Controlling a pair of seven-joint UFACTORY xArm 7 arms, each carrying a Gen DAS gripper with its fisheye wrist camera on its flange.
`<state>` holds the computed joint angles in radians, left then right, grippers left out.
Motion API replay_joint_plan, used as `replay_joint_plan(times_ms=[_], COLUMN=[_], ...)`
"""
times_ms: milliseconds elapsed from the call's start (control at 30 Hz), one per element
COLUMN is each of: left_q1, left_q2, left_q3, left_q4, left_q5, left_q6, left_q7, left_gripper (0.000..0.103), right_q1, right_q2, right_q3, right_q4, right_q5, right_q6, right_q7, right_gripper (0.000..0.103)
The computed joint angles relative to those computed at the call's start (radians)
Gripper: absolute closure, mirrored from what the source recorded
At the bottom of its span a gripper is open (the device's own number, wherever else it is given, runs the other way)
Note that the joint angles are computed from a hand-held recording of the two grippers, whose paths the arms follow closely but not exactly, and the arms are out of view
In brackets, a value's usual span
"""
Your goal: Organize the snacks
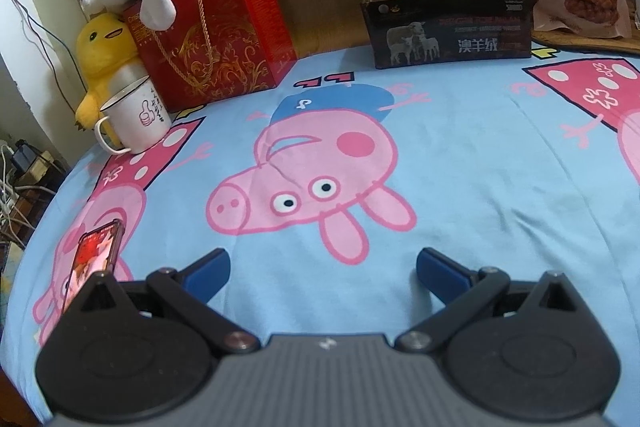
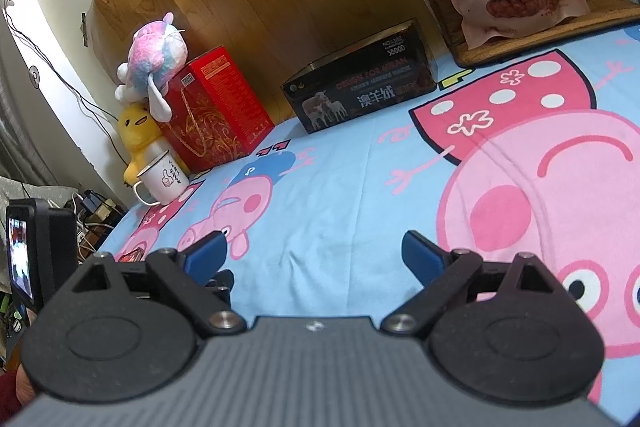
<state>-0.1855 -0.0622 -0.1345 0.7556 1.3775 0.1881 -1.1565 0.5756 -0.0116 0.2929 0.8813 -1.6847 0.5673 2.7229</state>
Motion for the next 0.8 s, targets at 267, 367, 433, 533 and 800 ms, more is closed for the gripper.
replay_joint_plan(times_ms=[267,367,433,533,800], left_q1=[-0.006,-0.008,-0.009,-0.01,-0.013], left_q2=[0.0,0.001,0.001,0.0,-0.003], left_q3=[-0.002,-0.001,0.0,0.001,-0.002], left_q4=[0.006,0.008,0.008,0.008,0.007], left_q5=[0.039,0.045,0.047,0.052,0.077], left_q6=[0.034,0.039,0.041,0.044,0.057], left_q7=[-0.039,-0.046,-0.048,-0.052,-0.074], left_gripper=[0.0,0.0,0.0,0.0,0.0], right_q1=[-0.001,-0.001,-0.001,-0.001,-0.001], right_q2=[0.0,-0.001,-0.001,-0.002,-0.002], right_q3=[-0.001,-0.001,-0.001,-0.001,-0.001], right_q4=[-0.001,-0.002,-0.002,-0.002,-0.003], right_q5=[-0.003,-0.003,-0.002,-0.003,-0.008], right_q6=[-0.004,-0.004,-0.005,-0.005,-0.003], right_q7=[0.005,0.004,0.003,0.004,0.008], right_gripper=[0.007,0.007,0.007,0.007,0.007])
